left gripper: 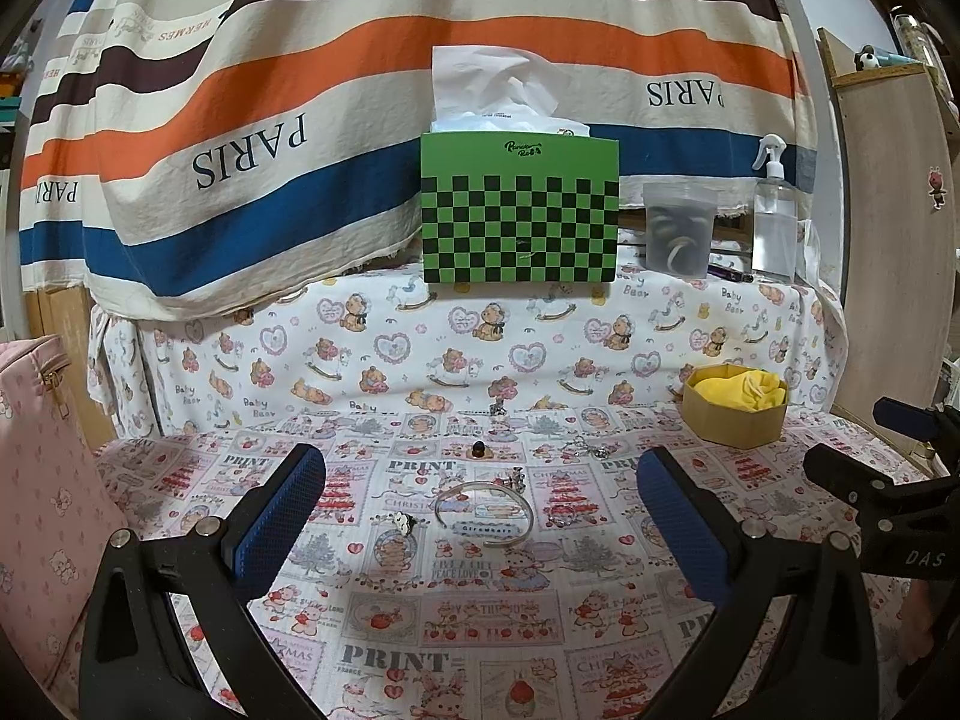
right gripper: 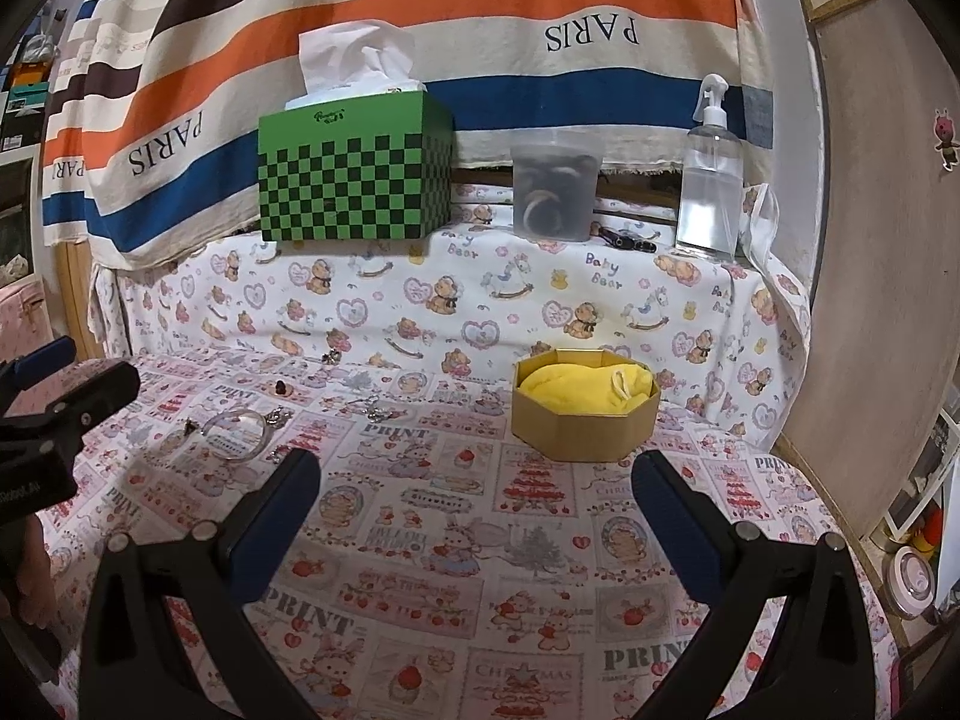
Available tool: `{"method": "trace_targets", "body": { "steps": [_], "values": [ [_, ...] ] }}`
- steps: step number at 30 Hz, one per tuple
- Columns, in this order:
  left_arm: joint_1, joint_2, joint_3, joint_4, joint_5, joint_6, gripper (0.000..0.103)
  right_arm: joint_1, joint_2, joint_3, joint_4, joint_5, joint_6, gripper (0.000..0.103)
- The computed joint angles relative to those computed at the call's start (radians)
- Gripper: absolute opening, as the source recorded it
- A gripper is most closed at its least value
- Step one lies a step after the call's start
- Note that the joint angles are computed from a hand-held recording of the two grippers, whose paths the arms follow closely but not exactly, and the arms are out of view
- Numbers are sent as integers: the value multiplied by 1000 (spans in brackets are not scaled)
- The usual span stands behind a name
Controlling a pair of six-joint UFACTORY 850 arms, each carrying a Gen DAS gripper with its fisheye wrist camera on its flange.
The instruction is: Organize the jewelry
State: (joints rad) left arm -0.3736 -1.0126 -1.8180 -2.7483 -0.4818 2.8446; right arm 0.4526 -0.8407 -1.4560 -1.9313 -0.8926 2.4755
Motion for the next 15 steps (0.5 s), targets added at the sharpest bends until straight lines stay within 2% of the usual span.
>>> {"method": "trace_targets", "body": {
  "steps": [15],
  "values": [
    [1, -5, -5, 0, -1, 1, 103, -1, 0, -2, 6, 11, -1, 103]
  ]
}}
